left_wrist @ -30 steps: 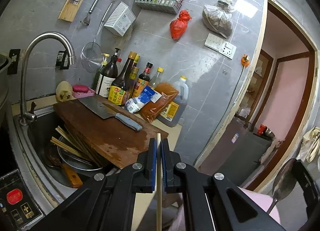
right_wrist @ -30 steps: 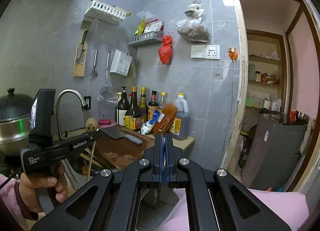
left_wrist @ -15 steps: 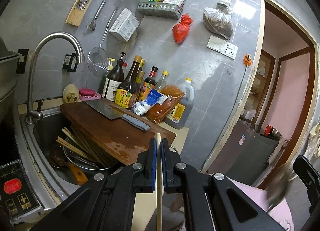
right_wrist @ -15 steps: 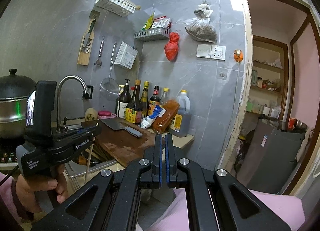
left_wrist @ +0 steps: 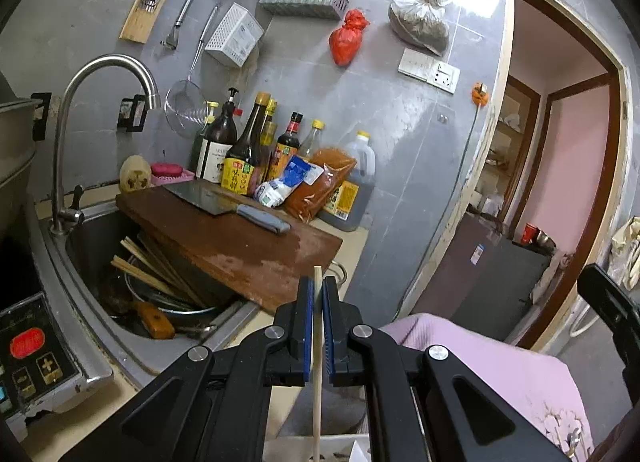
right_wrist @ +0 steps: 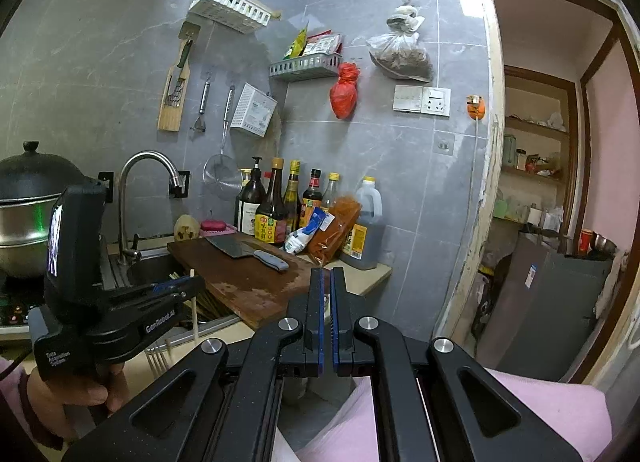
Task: Organize utensils
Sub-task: 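Open the left tool over the caddy while the right tool opens beside it, then move both open tools back over the utensils on the pink cloth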
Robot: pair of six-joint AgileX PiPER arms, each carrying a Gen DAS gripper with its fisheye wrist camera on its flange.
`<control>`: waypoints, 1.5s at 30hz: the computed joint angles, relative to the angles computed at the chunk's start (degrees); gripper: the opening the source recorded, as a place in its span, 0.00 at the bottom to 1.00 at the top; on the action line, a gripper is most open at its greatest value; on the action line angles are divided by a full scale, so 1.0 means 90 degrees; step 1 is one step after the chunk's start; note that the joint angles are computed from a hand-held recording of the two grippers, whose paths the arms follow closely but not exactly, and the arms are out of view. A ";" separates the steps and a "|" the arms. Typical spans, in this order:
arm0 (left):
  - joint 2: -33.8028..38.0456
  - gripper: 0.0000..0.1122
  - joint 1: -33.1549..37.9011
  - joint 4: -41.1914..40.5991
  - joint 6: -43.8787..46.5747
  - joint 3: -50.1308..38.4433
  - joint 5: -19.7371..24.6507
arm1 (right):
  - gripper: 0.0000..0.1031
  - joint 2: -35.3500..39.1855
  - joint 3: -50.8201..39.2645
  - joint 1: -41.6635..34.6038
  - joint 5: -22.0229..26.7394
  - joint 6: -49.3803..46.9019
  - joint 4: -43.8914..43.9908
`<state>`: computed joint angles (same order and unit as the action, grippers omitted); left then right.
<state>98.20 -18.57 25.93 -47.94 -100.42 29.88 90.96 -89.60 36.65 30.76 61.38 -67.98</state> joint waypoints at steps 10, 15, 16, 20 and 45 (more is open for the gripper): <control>-0.0130 0.06 0.0096 -0.0920 0.0791 0.0081 0.0197 | 0.03 -0.0302 0.0311 0.0042 0.0218 0.0264 -0.0023; -0.0279 0.34 0.0131 -0.1304 0.1101 0.0098 0.0294 | 0.04 -0.0607 0.0504 0.0030 0.0486 0.0522 0.0006; -0.0336 0.36 0.0128 -0.1334 0.1093 0.0123 0.0296 | 0.04 -0.0677 0.0551 0.0021 0.0529 0.0547 0.0047; -0.0416 0.45 0.0008 -0.1341 0.1200 -0.0098 0.0666 | 0.21 -0.1090 0.0901 0.0003 0.0806 0.0876 0.0038; 0.0176 0.89 -0.3210 0.0351 0.0962 -0.2430 0.2335 | 0.87 -0.4611 0.2884 0.0061 0.3324 0.0871 -0.0198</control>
